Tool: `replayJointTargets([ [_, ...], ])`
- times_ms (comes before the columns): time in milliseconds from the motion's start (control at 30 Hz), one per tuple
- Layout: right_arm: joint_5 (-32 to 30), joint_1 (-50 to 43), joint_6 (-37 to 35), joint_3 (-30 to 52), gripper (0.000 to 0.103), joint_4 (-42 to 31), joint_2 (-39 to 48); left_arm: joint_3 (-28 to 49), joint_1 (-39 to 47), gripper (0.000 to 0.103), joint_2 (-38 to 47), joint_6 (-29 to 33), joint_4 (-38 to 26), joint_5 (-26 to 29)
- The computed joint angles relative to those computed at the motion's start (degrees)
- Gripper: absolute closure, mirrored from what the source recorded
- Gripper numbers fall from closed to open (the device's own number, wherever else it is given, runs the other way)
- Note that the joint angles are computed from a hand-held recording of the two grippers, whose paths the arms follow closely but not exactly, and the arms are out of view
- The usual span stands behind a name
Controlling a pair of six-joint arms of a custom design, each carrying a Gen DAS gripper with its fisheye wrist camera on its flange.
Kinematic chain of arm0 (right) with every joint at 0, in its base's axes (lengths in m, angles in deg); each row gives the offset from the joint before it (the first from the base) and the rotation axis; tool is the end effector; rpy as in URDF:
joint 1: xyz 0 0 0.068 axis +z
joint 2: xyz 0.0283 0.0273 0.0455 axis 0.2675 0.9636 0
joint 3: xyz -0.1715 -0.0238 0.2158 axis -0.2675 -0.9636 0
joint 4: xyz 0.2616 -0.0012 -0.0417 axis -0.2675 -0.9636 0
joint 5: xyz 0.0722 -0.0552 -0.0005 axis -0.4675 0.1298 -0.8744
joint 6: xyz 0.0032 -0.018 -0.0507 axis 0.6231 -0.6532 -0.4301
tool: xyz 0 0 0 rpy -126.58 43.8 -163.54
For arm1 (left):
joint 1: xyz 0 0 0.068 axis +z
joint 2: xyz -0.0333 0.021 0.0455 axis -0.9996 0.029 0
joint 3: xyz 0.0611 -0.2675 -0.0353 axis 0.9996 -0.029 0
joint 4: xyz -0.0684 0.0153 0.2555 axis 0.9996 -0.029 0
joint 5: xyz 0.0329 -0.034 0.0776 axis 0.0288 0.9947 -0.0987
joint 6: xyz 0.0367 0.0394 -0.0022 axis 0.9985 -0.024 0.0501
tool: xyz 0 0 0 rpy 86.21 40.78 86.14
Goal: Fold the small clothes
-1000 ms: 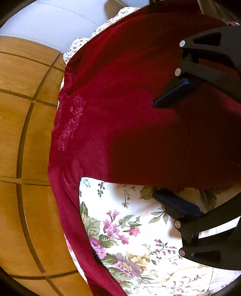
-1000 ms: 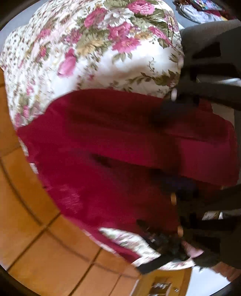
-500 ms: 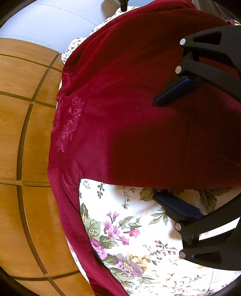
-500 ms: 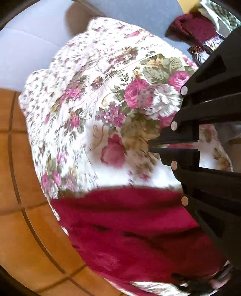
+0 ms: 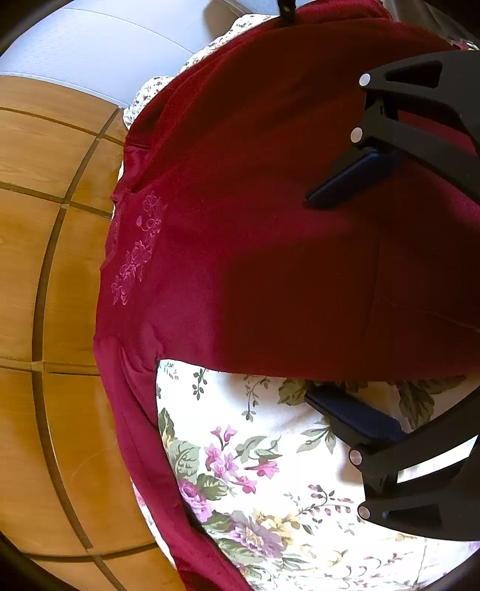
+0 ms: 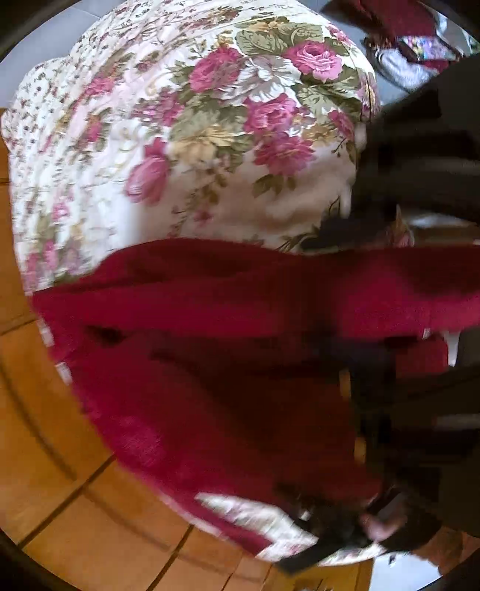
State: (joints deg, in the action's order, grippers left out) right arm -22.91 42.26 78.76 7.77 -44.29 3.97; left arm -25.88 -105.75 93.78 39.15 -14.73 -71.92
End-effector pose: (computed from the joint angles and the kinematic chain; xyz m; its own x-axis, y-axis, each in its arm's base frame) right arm 0.1525 0.0736 0.2124 -0.8398 0.4707 -0.2704 0.4166 0.8782 0.2348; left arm 0.2714 -0.0949 0.1599 -0.6985 0.2893 -0.6545 0.4991 0.8524 -0.1559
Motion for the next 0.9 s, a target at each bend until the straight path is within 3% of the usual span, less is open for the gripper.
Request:
replayJointTargets([
  [133, 4.94, -4.88, -1.73, 0.98, 0.095, -5.66, -4.76, -0.07, 0.03, 0.006, -0.08, -0.02, -0.01, 0.1],
  [267, 15.51, -16.79, -9.57, 3.72, 0.095, -11.05, -5.21, -0.08, 0.01, 0.005, 0.02, -0.03, 0.07, 0.06],
  [333, 20.38, -25.56, -17.96, 3.97, 0.096, -8.27, -4.2, -0.06, 0.01, 0.005, 0.06, -0.04, 0.09, 0.08],
  [467, 19.71, -44.08, -30.96, 2.87, 0.096, 2.94, -2.4, -0.17, 0.05, 0.005, -0.01, 0.03, 0.12, 0.0],
  [533, 23.03, -49.2, -35.54, 2.12, 0.094, 8.73, -0.56, -0.25, -0.08, 0.005, -0.12, 0.11, 0.15, -0.3],
  [567, 26.14, -49.0, -36.3, 1.8, 0.09, 9.71, -0.29, -0.21, -0.29, 0.005, -0.02, 0.06, 0.27, -0.55],
  [600, 30.34, -49.21, -37.46, 0.46, 0.063, 11.67, -0.27, -0.2, -0.4, 0.004, 0.06, 0.03, 0.37, -0.67],
  [633, 34.85, -49.01, -37.5, -0.48, 0.026, 12.96, 0.23, -0.2, -0.51, 0.004, 0.23, -0.06, 0.63, -0.73],
  [667, 39.05, -49.42, -37.18, -1.67, 0.014, 14.48, 0.77, -0.16, -0.49, 0.004, 0.47, -0.15, 0.85, -0.58],
  [700, 39.25, -50.69, -37.75, -2.61, 0.011, 15.89, 0.57, -0.06, -0.47, 0.004, 0.73, -0.28, 1.02, -0.48],
  [833, 24.68, -55.41, -38.81, -4.3, 0.013, 10.76, -9.72, -0.16, -0.54, 0.004, 0.86, -0.64, 1.52, -0.41],
  [867, 21.71, -55.55, -38.78, -4.42, 0.015, 9.03, -12.15, -0.14, -0.5, 0.004, 0.84, -0.67, 1.46, -0.32],
  [900, 17.4, -54.51, -37.86, -4.04, 0.023, 6.47, -14.0, -0.26, -0.41, 0.004, 0.66, -0.71, 1.35, -0.14],
])
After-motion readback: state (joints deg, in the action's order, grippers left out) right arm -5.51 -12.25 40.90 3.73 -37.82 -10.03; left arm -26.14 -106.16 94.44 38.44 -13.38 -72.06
